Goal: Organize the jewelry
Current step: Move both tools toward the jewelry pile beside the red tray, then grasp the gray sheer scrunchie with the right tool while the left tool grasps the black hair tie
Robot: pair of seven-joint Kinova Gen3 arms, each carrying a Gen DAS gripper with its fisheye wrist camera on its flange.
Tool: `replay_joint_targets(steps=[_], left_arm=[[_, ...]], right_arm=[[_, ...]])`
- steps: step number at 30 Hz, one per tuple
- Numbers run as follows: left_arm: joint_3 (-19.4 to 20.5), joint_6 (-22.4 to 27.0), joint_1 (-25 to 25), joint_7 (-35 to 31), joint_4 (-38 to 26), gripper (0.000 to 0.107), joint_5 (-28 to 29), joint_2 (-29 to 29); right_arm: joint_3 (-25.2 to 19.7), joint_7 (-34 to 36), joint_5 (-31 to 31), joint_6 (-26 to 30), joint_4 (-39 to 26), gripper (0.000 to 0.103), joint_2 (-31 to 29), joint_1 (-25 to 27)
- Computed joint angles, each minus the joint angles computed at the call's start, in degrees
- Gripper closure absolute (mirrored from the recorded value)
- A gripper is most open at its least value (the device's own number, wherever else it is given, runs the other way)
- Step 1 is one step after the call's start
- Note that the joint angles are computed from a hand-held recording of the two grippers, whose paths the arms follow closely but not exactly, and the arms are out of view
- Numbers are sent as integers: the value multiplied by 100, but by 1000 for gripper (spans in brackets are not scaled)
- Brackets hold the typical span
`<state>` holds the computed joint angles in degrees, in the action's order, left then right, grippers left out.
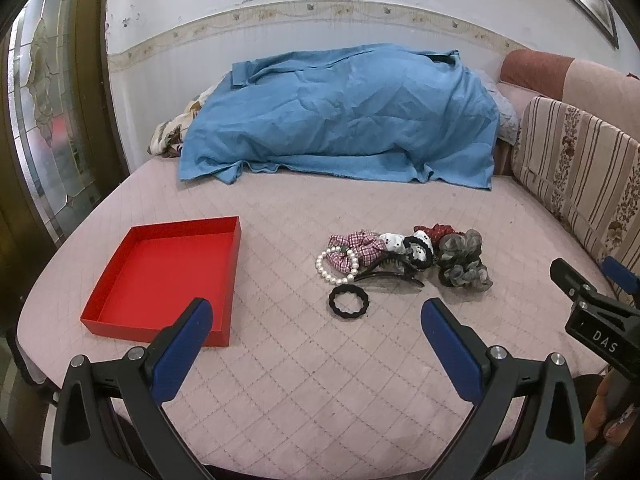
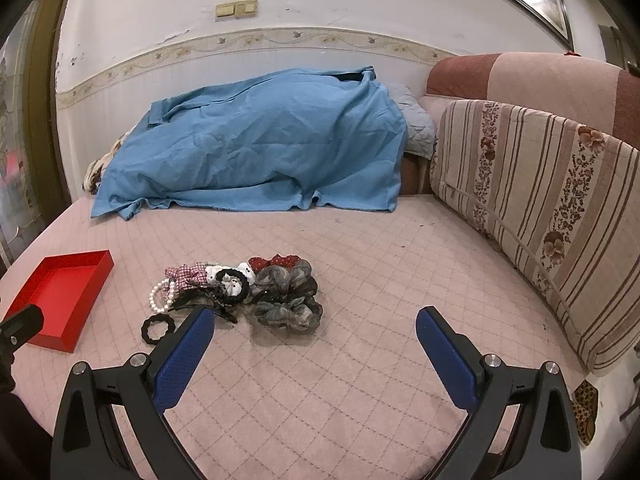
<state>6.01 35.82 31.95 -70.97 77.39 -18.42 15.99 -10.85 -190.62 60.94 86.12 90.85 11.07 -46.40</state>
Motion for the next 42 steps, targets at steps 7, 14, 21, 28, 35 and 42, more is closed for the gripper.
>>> replay_joint_targets(steps=[7, 14, 21, 28, 35, 42], left_arm=[[33, 150, -52, -120, -134, 4, 130, 128], [46, 537, -295, -201, -450, 4, 649, 364], [86, 819, -575, -386, -702, 5, 1109, 611], [227, 1302, -769, -913, -1212, 29, 1568, 1028], [179, 1893, -714, -1145, -2011, 29, 1793, 1637], [87, 2500, -534, -1342, -3204, 29, 1834, 2456]], right_arm=[[0, -39, -39, -136, 72, 1, -36, 57], [22, -44, -169, -368, 155, 1, -48, 186], [46, 0, -363, -813, 301, 1, -105, 380], [115, -1, -632, -1498, 574, 2, -182, 685], [232, 209, -986, -2345, 891, 15, -252, 1110], [445, 735, -1269, -3236, 994, 23, -193, 1595]])
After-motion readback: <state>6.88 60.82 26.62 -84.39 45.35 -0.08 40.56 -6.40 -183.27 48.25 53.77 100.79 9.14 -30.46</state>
